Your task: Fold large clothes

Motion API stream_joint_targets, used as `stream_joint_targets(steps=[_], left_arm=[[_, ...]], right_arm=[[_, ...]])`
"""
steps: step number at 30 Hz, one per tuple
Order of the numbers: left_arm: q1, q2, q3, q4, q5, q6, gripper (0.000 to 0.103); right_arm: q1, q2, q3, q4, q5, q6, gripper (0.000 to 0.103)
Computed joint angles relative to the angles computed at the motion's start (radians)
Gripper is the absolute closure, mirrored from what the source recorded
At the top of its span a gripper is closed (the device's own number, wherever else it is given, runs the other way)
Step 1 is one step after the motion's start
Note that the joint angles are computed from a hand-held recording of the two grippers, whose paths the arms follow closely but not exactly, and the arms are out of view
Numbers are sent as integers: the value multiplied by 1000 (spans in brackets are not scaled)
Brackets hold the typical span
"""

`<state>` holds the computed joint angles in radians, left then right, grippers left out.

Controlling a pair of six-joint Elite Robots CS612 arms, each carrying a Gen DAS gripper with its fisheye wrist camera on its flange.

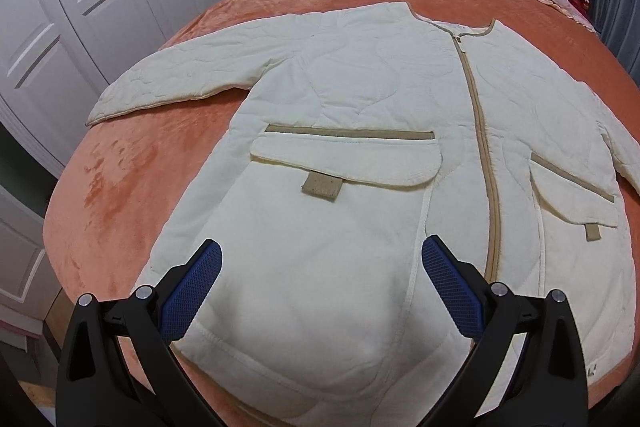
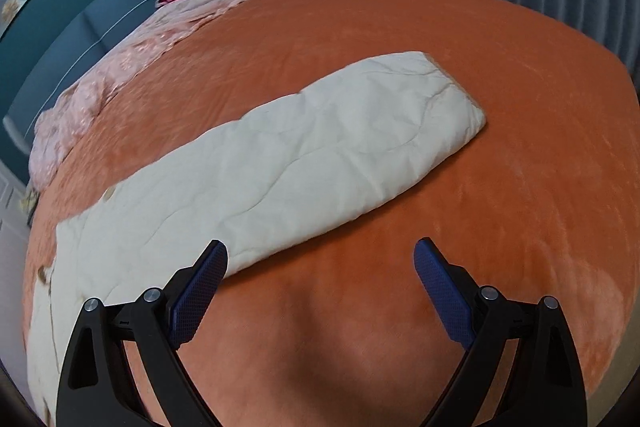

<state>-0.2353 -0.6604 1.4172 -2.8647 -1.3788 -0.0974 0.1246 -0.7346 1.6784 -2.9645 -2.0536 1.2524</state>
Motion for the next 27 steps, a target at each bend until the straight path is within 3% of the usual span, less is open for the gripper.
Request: stream_joint_targets(steps=[3,7,9,11,13,17,19,22,25,27], left_arm=[[0,21,-36,26,9,-17,5],[0,45,-80,57,31,-37,5],[2,55,-100,61,44,-44,5],[4,64,-118,62,56,-52,5],[9,73,-138,66,66,-63,5],[21,86,-171,76,79,-98,5],[28,93,-186,86,87,-119,5],[39,99,-200,106,86,-148,5],[48,99,-199,114,81,-170,5],[55,96,-193,111,75,-177,5]], right_arm=[[-41,5,22,-6,21,114,11],[-65,19,18,-23,-6,154,12],[-74,26,-5,-11,-15,136,27],[-84,30,-30,18,-5,117,62],[-89,35,-58,17,5,67,86],[-61,60,-168,-55,-40,-144,90],[-35,87,-260,-105,-17,-288,90],[13,150,-439,-132,76,-510,90],[67,245,-662,-71,209,-692,90],[99,323,-821,3,306,-766,90]])
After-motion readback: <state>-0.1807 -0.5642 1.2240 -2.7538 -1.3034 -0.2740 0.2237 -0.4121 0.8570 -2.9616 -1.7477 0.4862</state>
